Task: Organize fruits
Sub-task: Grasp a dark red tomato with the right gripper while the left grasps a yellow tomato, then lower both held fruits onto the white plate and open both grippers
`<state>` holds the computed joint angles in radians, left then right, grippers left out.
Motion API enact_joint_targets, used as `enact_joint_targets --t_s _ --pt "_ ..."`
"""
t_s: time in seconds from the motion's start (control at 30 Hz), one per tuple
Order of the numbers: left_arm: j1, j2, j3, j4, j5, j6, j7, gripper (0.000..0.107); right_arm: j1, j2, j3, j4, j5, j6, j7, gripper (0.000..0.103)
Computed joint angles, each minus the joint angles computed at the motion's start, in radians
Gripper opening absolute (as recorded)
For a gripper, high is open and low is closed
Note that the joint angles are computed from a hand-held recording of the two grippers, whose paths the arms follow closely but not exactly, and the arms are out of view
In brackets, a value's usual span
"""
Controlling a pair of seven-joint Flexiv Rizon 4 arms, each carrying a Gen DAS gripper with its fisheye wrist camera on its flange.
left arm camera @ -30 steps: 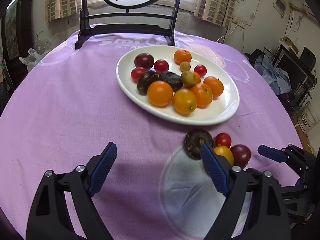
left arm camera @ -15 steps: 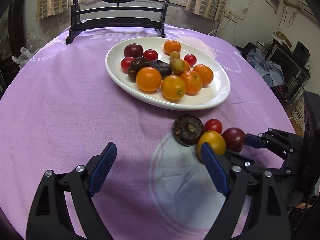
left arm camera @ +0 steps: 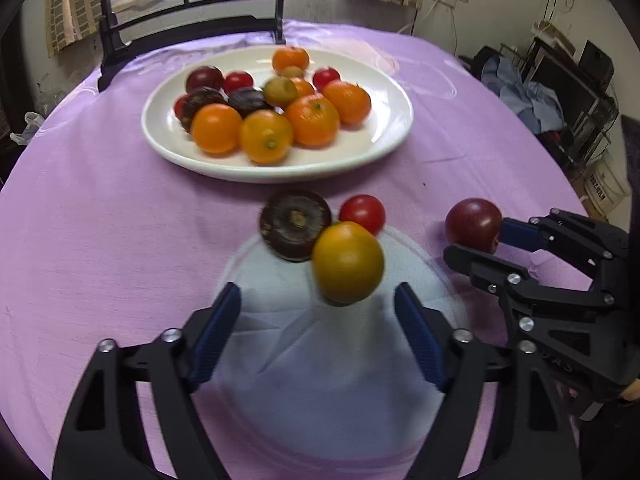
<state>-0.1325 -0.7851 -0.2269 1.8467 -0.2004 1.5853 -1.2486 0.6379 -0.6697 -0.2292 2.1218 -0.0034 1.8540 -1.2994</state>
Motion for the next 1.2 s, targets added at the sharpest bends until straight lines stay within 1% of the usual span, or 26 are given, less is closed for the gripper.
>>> enact_joint_targets --t_s 0.03,0.07,0.1,0.13,0.2,0.23,0.27,0.3,0.37,0.43,0.63,0.7,0.73,0.87,0.93,1.0,1.1,1.2 --pt "-0.031 -0.002 0.031 -0.019 -0.004 -0.031 -0.01 0.066 -0.003 0.001 0.001 0.003 0.001 0.003 0.0 0.038" --pt "-0.078 -0.006 0.08 -0.045 -0.007 -0.061 -0.031 0.065 -0.006 0.003 0.002 0.005 0.003 0.007 0.0 0.038" --pt "-0.121 -0.012 0.128 -0.062 -0.004 -0.064 -0.057 0.064 -0.01 0.005 0.003 0.008 0.006 0.013 -0.001 0.038" --pt "-0.149 -0.018 0.156 -0.077 0.001 -0.067 -0.076 0.063 -0.014 0.006 0.006 0.01 0.009 0.018 -0.001 0.038" --pt "-0.205 -0.028 0.223 -0.114 0.013 -0.103 -0.119 0.062 -0.021 0.01 0.011 0.014 0.015 0.023 -0.002 0.038" --pt "-0.224 -0.032 0.248 -0.128 0.021 -0.115 -0.14 0.06 -0.028 0.011 0.018 0.014 0.013 0.023 -0.004 0.038" --pt "-0.224 -0.033 0.249 -0.131 0.03 -0.112 -0.149 0.051 -0.035 0.011 0.025 0.013 0.01 0.022 -0.005 0.038" --pt "-0.215 -0.032 0.241 -0.132 0.036 -0.111 -0.153 0.046 -0.039 0.011 0.031 0.012 0.009 0.023 -0.006 0.038" --pt "-0.179 -0.024 0.203 -0.117 0.047 -0.106 -0.138 0.037 -0.042 0.012 0.036 0.014 0.007 0.026 -0.011 0.038" --pt "-0.15 -0.016 0.178 -0.103 0.05 -0.103 -0.127 0.037 -0.043 0.011 0.04 0.013 0.009 0.028 -0.012 0.038" --pt "-0.015 0.025 0.039 0.0 0.046 -0.032 -0.039 0.036 -0.031 0.008 0.038 0.008 0.024 0.043 -0.013 0.038" --pt "0.047 0.04 -0.025 0.035 0.047 0.008 0.002 0.036 -0.035 0.013 0.047 0.007 0.025 0.052 -0.015 0.038" --pt "0.073 0.046 -0.05 0.046 0.047 0.029 0.017 0.036 -0.027 0.015 0.043 0.006 0.03 0.062 -0.019 0.038" --pt "0.142 0.057 -0.114 0.054 0.048 0.095 0.041 0.036 0.017 0.022 0.007 -0.008 0.058 0.083 -0.043 0.038" --pt "0.14 0.057 -0.106 0.029 0.046 0.102 0.041 0.036 0.034 0.022 -0.01 -0.028 0.066 0.075 -0.055 0.038" --pt "0.15 0.046 -0.114 -0.004 0.046 0.097 0.051 0.036 0.043 0.015 -0.026 -0.063 0.064 0.055 -0.061 0.038" --pt "0.127 0.016 -0.087 -0.082 0.024 0.078 0.047 0.036 0.046 -0.005 -0.04 -0.12 0.048 0.03 -0.06 0.038" --pt "0.101 -0.021 -0.053 -0.165 -0.008 0.037 0.036 0.036 0.026 -0.034 -0.032 -0.193 0.015 -0.008 -0.043 0.037"
